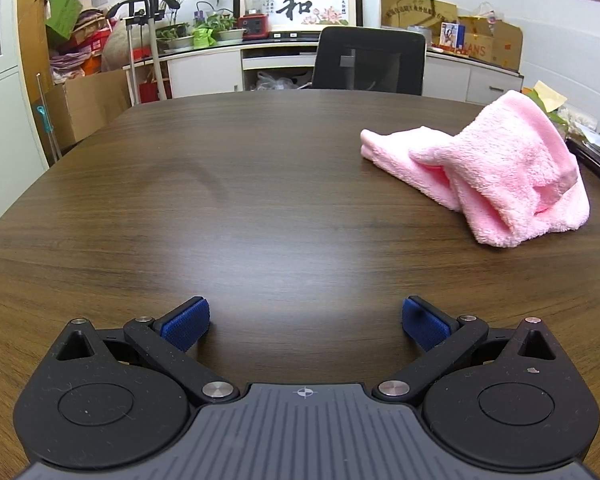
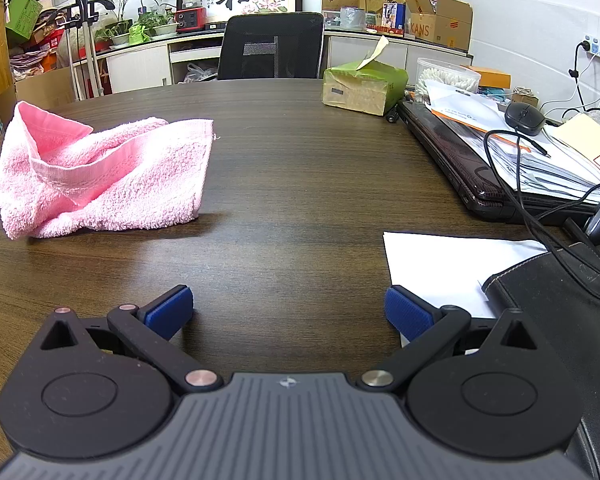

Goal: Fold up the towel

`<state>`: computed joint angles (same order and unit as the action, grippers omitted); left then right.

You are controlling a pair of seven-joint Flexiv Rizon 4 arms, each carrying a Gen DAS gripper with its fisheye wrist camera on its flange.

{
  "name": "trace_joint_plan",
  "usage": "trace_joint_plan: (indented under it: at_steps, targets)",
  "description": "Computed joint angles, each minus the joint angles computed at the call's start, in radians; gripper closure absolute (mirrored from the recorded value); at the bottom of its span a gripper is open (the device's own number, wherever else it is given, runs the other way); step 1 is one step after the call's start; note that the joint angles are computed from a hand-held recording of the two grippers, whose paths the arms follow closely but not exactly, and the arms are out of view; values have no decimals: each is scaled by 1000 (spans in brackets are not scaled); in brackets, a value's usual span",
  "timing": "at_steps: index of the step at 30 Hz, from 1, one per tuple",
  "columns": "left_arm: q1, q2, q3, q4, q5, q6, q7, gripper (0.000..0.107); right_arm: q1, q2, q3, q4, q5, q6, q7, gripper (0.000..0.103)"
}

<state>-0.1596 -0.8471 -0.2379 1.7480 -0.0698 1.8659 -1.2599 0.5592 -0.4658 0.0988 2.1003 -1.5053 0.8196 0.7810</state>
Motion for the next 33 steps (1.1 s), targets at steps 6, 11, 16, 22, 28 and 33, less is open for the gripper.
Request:
trace_joint_plan:
  at_steps: [6, 11, 16, 22, 28, 33]
  targets:
    - [-29, 1, 27, -4, -19, 2, -14, 4, 0, 0, 0, 0, 0, 0, 0, 0]
    - [-34, 0, 31, -5, -21, 3, -17, 4, 0, 0, 0, 0, 0, 0, 0, 0]
    - [-35, -1, 32, -7, -21, 3, -18, 4, 0, 0, 0, 0, 0, 0, 0, 0]
    - [-34, 0, 31, -5, -20, 4, -19, 4, 0, 0, 0, 0, 0, 0, 0, 0]
    - [-34, 1, 30, -4, -19, 4, -20, 4, 0, 0, 0, 0, 0, 0, 0, 0]
    - [-36, 0, 32, -5, -20, 4, -20, 4, 0, 0, 0, 0, 0, 0, 0, 0]
